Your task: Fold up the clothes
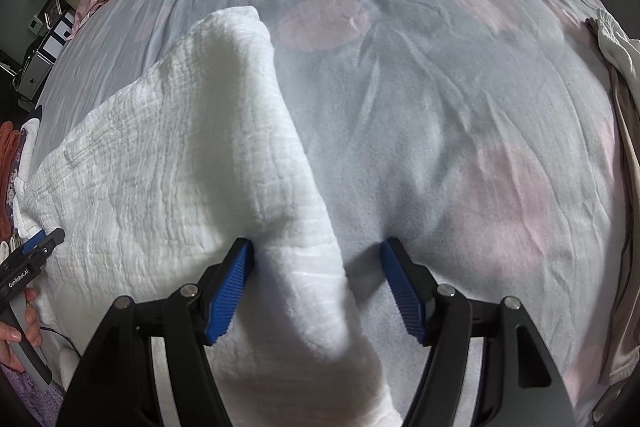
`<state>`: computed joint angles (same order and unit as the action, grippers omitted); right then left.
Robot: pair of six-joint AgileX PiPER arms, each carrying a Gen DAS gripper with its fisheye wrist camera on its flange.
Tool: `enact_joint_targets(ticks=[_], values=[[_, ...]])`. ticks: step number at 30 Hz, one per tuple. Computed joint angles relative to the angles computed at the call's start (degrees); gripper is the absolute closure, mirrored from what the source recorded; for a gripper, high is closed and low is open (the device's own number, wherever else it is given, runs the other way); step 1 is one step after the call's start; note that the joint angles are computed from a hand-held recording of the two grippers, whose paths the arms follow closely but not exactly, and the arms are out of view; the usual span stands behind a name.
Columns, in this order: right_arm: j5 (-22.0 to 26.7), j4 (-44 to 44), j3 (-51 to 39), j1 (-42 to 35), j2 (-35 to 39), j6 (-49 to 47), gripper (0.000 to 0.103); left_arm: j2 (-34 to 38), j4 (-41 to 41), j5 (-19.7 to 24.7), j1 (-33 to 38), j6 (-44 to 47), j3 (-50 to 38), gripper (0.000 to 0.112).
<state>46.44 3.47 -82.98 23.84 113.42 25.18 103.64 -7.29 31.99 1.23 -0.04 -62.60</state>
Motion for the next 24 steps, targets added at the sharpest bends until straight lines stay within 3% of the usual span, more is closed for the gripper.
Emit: enact_joint_targets(ticks=[4, 12, 17, 21, 24], values=[[-3.8, 6.8, 4.5, -3.2, -4.4, -5.7, 0.038, -0.9, -1.2, -0.8, 0.0, 1.6, 1.7, 0.028], [-4.3, 9.8, 5.2, -5.3, -5.1, -12.0, 0.039, -1.2, -2.9, 0.1, 0.7, 4.6, 1.6, 0.027], [-4.0, 4.5, 3.0, -2.5, -2.2, -8.1, 0.049, 0.2, -3.3, 1.5, 1.2, 5.9, -0.6, 0.027], [-5.3, 1.2, 3.8, -0.3, -3.1, -6.5, 0.076, 1.4, -2.7, 3.3, 1.3, 5.7, -2.9, 0.027], [-6.1, -0.2, 4.6, 0.8, -4.0, -5.4, 0.084, 1.4, -2.8, 4.6, 1.4, 5.8, -3.9, 0.027]])
